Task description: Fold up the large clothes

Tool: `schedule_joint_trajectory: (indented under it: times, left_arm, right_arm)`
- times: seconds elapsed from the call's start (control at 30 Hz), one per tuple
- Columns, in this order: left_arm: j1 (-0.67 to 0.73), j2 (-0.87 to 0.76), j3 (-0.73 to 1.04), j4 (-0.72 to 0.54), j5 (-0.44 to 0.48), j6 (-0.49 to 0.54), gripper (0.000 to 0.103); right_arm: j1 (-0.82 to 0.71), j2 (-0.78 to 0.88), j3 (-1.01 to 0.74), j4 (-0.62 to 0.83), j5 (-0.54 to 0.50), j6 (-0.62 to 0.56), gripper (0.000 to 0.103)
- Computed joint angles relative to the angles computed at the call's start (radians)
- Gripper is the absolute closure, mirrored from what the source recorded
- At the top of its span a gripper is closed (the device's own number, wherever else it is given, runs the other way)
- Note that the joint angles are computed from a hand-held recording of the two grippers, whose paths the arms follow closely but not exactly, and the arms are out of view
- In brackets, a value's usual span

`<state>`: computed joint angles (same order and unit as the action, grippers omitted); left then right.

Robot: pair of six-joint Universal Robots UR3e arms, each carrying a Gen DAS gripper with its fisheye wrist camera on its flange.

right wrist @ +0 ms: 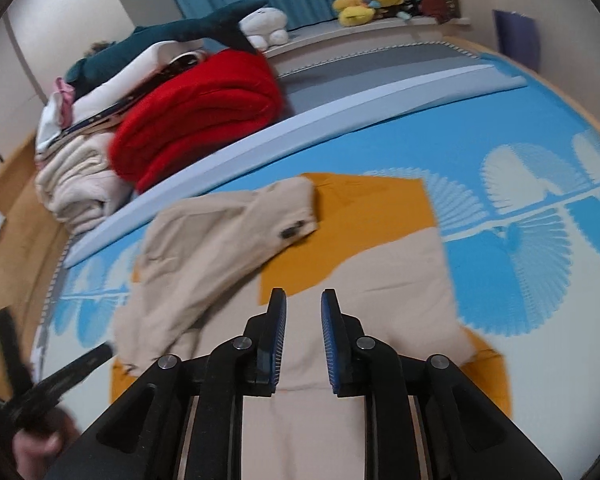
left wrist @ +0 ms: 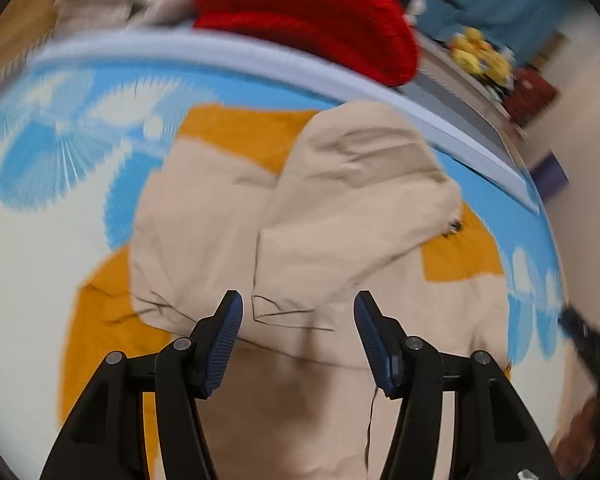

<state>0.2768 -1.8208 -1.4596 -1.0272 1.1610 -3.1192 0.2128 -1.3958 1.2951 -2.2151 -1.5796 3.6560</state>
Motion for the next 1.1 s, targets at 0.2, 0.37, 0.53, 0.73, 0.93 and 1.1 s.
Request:
schedule_joint_trajectory:
  times: [0.2, 0.37, 0.53, 0.73, 0.93, 1.1]
  left_arm:
    - [0.031, -0.153, 0.038, 0.048, -0.064, -0.099, 0.05]
    - [0.053, -0.204, 0.033, 0.134, -0.167, -0.138, 0.076]
    - [0.045, -0.112, -0.011, 0.212, -0.273, -0.01, 0.103]
    - [-0.082, 0.007, 0.051, -0.085, -0.401, 0.502, 0.103]
    - [-0.246, -0.156, 0.177, -0.307, -0.138, 0.513, 0.102]
    - [-0.236, -0.197, 0.257, -0.418, -0.124, 0.47, 0.095]
  right_arm:
    - [0.043, 0.086, -0.052, -0.009, 0.03, -0.033, 0.081]
    - [0.056, 0.16, -0.099, -0.01, 0.064, -0.048, 0.081]
    - [0.05, 0.203, -0.114, -0.045, 0.105, -0.059, 0.081]
    - [0.004, 0.184, -0.003, -0.282, 0.238, 0.002, 0.072]
    - [-0.036, 0.189, 0.061, -0.427, 0.342, 0.091, 0.046]
    - [0.014, 0.323, -0.153, -0.202, 0.334, -0.011, 0.046]
